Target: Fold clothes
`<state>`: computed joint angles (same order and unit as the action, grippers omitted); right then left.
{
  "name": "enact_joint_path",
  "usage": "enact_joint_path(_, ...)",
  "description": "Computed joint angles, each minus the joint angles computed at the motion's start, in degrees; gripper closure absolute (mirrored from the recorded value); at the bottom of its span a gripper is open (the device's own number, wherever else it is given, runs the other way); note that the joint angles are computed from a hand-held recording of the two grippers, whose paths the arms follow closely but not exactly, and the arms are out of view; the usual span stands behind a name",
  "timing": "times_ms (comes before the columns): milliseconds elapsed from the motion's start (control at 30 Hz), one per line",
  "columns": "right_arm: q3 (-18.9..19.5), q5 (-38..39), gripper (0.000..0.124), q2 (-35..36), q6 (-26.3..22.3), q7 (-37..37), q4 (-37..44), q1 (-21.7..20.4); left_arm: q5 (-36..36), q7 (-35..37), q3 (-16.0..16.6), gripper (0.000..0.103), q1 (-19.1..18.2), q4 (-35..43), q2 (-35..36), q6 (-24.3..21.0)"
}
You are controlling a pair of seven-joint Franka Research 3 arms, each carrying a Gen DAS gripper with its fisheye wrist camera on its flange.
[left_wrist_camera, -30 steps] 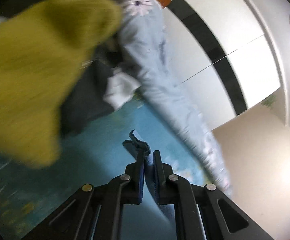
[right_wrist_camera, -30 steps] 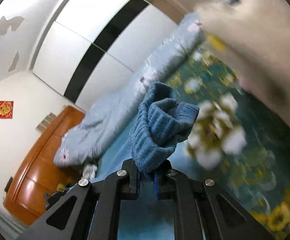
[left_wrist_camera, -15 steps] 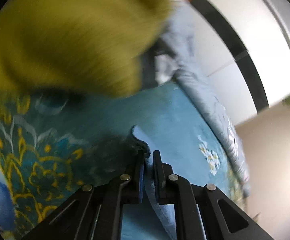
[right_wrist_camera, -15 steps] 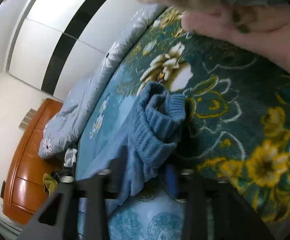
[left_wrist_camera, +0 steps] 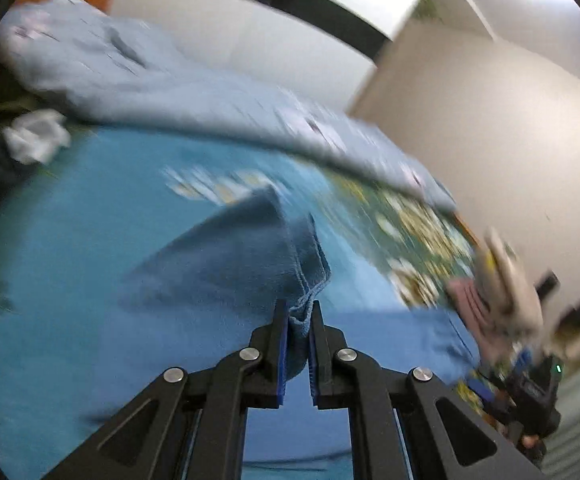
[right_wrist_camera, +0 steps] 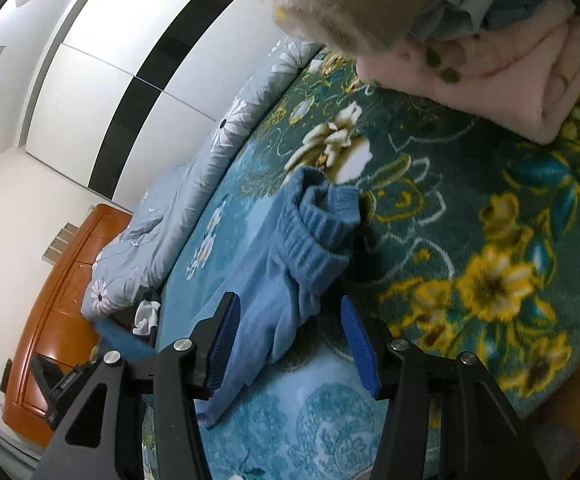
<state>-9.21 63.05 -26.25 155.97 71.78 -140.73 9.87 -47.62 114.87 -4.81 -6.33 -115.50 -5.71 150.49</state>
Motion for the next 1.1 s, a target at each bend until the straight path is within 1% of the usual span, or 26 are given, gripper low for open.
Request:
enact_joint_path(100,0.1,-0.6,0.070,-0.5,-0.5,0.4,-0.8,-0.2,3.3,-1.9,-1.7,0.094,-1.1,-0.1,1.2,-3.1)
enact_joint_path(167,0.1,-1.3,0.070,-0.6,-0.8,1.0,-1.2,-0.5,3.5,-2.4,-2.2,0.094,-1.7,-0.6,1.2,-4.8)
enact_joint_path(300,0.2,-2.2,0.070,0.0,-1.2,2.2,-1.3,-0.6,7.0,-4.8,-3.4,0.094,-2.8,-1.8,1.4,-5.4)
enact_joint_path(367,0.0,-1.6,0.070,0.6,-1.7,2.0,-0.9,-0.2,8.4,-6.4,-3.6,0.093,-3.0,-2.1,2.0,-6.2)
enact_joint_path(400,-0.1,-1.2,0.070,0.9,-1.9,2.1,-0.8,-0.1,8.7,-7.6,-3.5,0.090,-2.9,-1.8,2.5,-7.2)
enact_joint_path(467,0.0,-0.4,0.070,1.4,-2.0,2.1,-0.7,0.0,6.5,-6.1,-3.3,0.086,-2.6,-1.5,3.0,-8.8)
enact_joint_path(500,-0.1,0.4,0.066,1.6,-1.9,1.9,-0.7,0.1,5.5,-5.0,-3.2,0.081,-2.4,-1.2,3.0,-9.8)
enact_joint_path(533,-0.2,1.3,0.065,1.6,-1.7,1.6,-0.7,0.1,3.8,-3.7,-3.0,0.074,-2.2,-1.0,2.7,-11.5)
enact_joint_path(600,-0.2,2.9,0.065,1.7,-1.3,1.2,-0.7,0.1,0.7,-1.2,-2.4,0.069,-1.7,-0.4,2.0,-15.0)
enact_joint_path(667,0.0,4.0,0.064,1.8,-0.6,1.5,-0.7,-0.1,-5.3,3.3,-1.2,0.064,-1.0,-1.0,0.3,-17.2)
enact_joint_path(700,0.0,4.5,0.061,1.8,-0.3,1.6,-0.6,-0.2,-6.5,4.4,-0.8,0.057,-0.6,-1.7,-0.8,-16.7)
enact_joint_path(733,0.2,4.5,0.056,2.0,0.1,2.2,-0.6,-0.5,-6.3,4.2,-0.5,0.053,-0.2,-2.4,-1.6,-15.7)
enact_joint_path(833,0.5,4.0,0.055,2.2,0.2,3.5,-0.3,-0.9,-5.7,3.8,1.4,0.053,1.2,-5.3,-4.7,-14.0)
enact_joint_path(933,0.7,3.1,0.055,2.4,0.0,4.1,0.0,-1.0,-7.6,5.9,4.6,0.053,2.5,-9.9,-9.1,-14.0)
enact_joint_path(1000,2.2,0.8,0.055,1.2,2.1,6.4,-0.4,-1.7,-5.8,5.5,5.8,0.053,3.3,-13.1,-11.8,-12.9)
enact_joint_path(1100,4.3,-4.1,0.055,-0.8,5.7,11.3,-1.4,-2.6,-2.2,4.5,6.4,0.052,3.5,-16.3,-13.7,-11.0)
